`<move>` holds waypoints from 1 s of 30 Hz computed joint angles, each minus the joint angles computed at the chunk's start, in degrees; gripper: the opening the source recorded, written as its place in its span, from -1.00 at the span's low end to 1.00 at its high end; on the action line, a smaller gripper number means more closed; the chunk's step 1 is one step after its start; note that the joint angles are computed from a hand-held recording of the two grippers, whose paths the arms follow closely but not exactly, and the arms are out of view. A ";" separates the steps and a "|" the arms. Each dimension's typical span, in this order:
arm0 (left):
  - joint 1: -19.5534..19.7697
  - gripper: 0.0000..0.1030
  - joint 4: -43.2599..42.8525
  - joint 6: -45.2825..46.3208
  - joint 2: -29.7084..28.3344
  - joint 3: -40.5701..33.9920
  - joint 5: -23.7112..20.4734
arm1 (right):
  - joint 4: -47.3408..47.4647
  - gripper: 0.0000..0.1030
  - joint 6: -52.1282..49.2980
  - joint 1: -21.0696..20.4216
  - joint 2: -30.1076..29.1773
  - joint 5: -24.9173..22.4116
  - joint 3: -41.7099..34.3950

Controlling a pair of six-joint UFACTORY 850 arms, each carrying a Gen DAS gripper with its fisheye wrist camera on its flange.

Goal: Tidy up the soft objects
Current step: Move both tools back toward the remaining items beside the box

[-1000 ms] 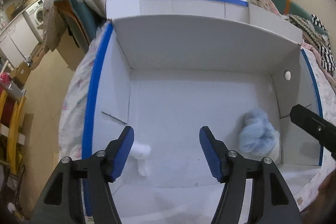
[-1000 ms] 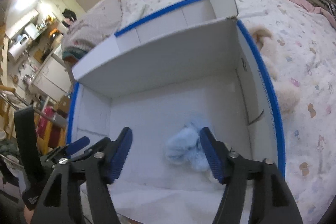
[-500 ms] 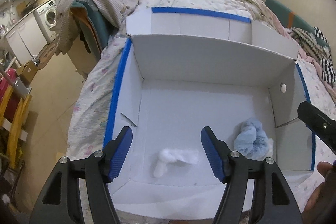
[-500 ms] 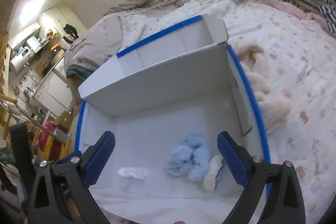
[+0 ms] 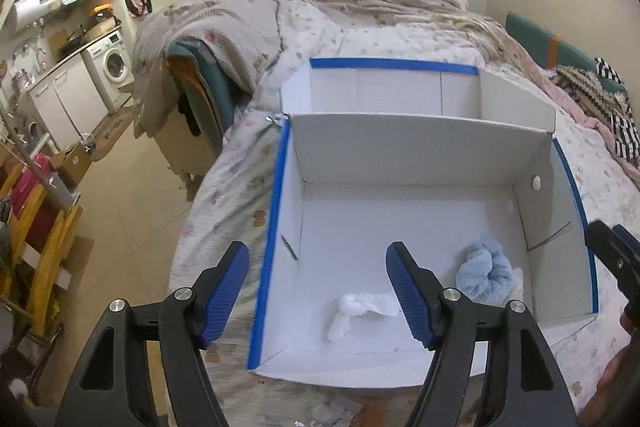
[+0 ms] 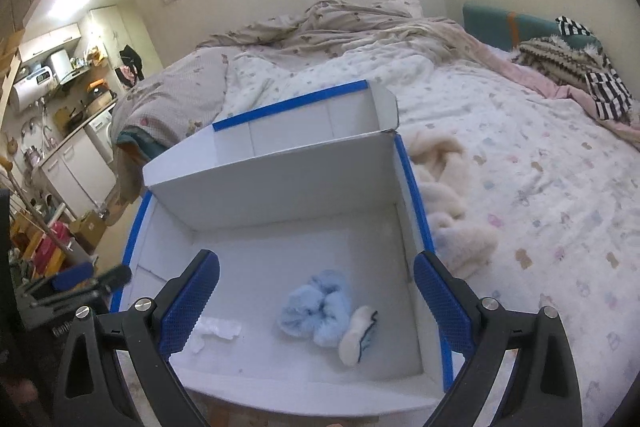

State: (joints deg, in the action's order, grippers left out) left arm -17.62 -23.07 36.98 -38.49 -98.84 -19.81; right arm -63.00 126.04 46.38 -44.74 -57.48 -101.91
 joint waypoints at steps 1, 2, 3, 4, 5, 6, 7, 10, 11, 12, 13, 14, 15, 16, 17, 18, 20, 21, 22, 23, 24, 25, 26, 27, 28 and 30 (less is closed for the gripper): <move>0.26 0.34 -1.06 0.92 0.50 0.59 0.01 | 0.02 1.00 -0.18 0.25 0.13 -0.19 0.13; 0.49 0.34 -1.93 1.74 0.95 1.17 0.14 | 0.18 1.00 -0.49 0.52 0.13 -0.50 0.05; 0.70 0.35 -2.44 2.41 1.43 1.92 0.52 | 0.51 1.00 -0.89 0.77 0.18 -0.83 0.00; 0.92 0.35 -2.96 3.25 1.84 2.62 0.84 | 0.89 1.00 -1.35 0.98 0.07 -1.19 -0.23; 1.19 0.35 -3.55 4.35 2.22 3.30 0.99 | 1.50 1.00 -2.16 1.20 0.00 -1.53 -0.47; 1.42 0.35 -3.10 4.31 2.47 3.76 1.06 | 1.70 1.00 -2.53 1.40 0.06 -1.38 -0.39; 1.70 0.35 -2.77 4.11 2.61 4.03 0.92 | 1.69 1.00 -2.66 1.58 0.10 -1.12 -0.34; 2.78 0.35 -3.88 5.70 3.24 5.19 0.16 | 1.99 1.00 -3.26 2.08 0.41 -0.63 0.09; 3.05 0.35 -3.14 5.16 3.53 5.75 0.41 | 1.91 1.00 -2.86 2.27 0.76 -0.18 0.66; 3.34 0.35 -2.81 4.84 3.77 6.29 0.53 | 2.18 1.00 -2.63 2.45 0.99 0.07 1.07; 3.66 0.35 -2.62 4.44 3.98 6.66 0.29 | 2.81 1.00 -2.65 2.64 1.08 -0.09 1.23; 3.97 0.35 -2.76 4.29 4.16 7.07 0.03 | 3.83 1.00 -2.59 2.86 1.19 -0.27 1.47; 4.32 0.35 -2.68 3.89 4.34 7.46 -0.57 | 4.09 1.00 -1.88 3.05 1.60 0.42 2.20; 4.48 0.35 -2.46 3.58 4.41 7.59 -0.93 | 4.09 1.00 -0.91 3.19 2.07 1.47 3.06; 4.68 0.35 -2.45 3.76 4.78 8.27 -1.00 | 4.36 1.00 -0.22 3.38 2.27 2.10 3.49; 4.82 0.35 -2.34 3.93 5.15 8.97 -0.68 | 4.65 1.00 0.34 3.58 2.45 2.69 3.84; 5.11 0.35 -3.46 5.24 5.74 10.04 -0.43 | 5.37 1.00 0.65 3.83 2.58 3.83 4.20; 5.28 0.35 -3.95 5.76 5.86 10.25 -0.55 | 5.73 1.00 0.58 3.89 2.62 4.37 4.31; 5.39 0.35 -3.95 5.73 5.97 10.48 -0.69 | 6.16 1.00 0.37 4.00 2.52 4.79 4.22; 5.50 0.35 -4.03 5.84 5.99 10.63 -0.86 | 7.05 1.00 -0.41 4.09 2.23 4.87 3.84; 5.59 0.35 -3.57 5.36 5.96 10.73 -1.10 | 8.01 1.00 -1.19 4.16 1.92 4.94 3.44; 5.63 0.35 -2.78 4.48 5.85 10.71 -1.31 | 8.61 1.00 -1.44 4.21 1.78 5.39 3.35; 5.69 0.35 -1.84 3.45 5.69 10.63 -1.64 | 9.15 1.00 -1.58 4.21 1.67 5.94 3.26; 5.73 0.35 -1.27 2.79 5.51 10.47 -1.97 | 9.65 1.00 -1.64 4.19 1.59 6.48 3.22; 5.74 0.35 -0.40 1.70 5.17 10.16 -2.60 | 10.25 1.00 -1.74 4.18 1.49 6.88 3.15; 5.75 0.35 3.58 -2.63 3.87 8.81 -4.37 | 11.63 1.00 -2.16 4.13 1.32 7.71 3.12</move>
